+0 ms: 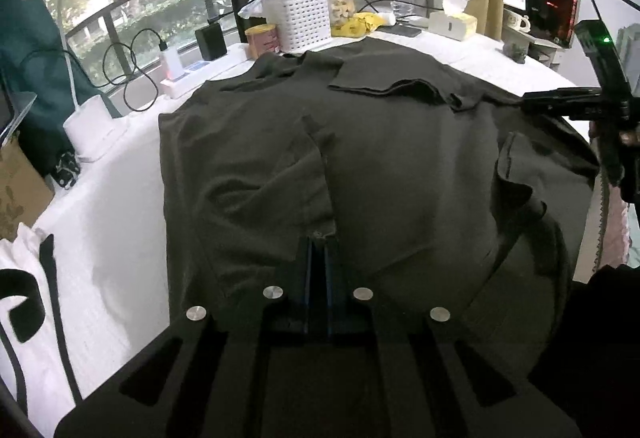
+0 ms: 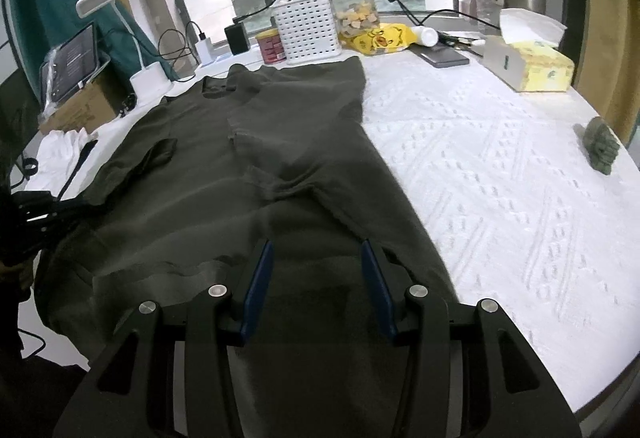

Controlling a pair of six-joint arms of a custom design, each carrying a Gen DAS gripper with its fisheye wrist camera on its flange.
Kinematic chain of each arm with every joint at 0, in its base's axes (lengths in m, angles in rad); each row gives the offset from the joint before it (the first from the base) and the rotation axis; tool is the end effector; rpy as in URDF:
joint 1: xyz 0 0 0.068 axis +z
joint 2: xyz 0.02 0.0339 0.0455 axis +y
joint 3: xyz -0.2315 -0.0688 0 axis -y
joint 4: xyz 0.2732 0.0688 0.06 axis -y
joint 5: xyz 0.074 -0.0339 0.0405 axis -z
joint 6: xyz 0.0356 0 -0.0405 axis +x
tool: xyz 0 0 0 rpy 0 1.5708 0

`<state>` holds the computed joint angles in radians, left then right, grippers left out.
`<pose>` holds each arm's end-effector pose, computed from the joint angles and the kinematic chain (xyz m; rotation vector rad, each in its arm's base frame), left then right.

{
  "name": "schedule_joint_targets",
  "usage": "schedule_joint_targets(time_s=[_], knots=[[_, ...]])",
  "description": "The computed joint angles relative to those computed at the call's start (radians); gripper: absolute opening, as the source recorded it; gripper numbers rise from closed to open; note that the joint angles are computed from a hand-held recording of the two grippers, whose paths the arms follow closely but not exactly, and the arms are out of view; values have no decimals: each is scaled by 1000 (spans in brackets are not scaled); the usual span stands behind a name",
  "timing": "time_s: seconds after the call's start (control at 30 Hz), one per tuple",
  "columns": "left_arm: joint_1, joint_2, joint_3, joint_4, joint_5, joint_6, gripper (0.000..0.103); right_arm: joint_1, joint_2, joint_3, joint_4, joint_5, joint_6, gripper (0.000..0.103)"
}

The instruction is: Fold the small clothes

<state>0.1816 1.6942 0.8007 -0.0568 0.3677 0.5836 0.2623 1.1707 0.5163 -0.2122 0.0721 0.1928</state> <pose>0.3257 0.0468 0.0807 0.6278 2.3548 -0.1285 0.2460 0.0634 0.1246 -0.0524 2.4372 0.1164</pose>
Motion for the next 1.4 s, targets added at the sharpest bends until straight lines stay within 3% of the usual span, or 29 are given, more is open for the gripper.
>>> schedule_joint_targets(time_s=[0.17,0.23,0.3,0.37,0.4,0.6,1.07,1.1,1.17,1.23,1.27,1.4], knots=[[6,-10,-4,-13,-5,-72,7,-8,-123,-46,-62,27,-11,49],[22,-48,-33,-9,28,-100,16,-14,-162,-56,-88,38,-20,49],[45,-85,-56,-17,64,-124,45,-22,-212,-69,-118,41,-21,49],[77,-149,-104,-8,96,-157,62,-27,-247,-84,-135,33,-22,49],[93,-170,-118,-8,113,-170,63,-27,-249,-89,-134,28,-23,49],[196,-279,-211,-37,132,-169,63,-2,-161,-93,-72,14,-11,49],[359,-291,-309,-40,109,-80,62,96,67,-35,66,100,-3,49],[367,-294,-311,-52,119,-73,58,100,66,-40,75,100,-6,48],[370,-290,-313,-61,121,-56,47,119,78,-40,88,122,-9,26],[360,-284,-323,-52,104,-49,41,125,73,-45,90,127,-11,15],[357,-282,-330,-40,100,-45,37,123,66,-49,89,123,-14,12],[347,-296,-402,84,95,-50,37,124,17,-75,76,121,-17,10]])
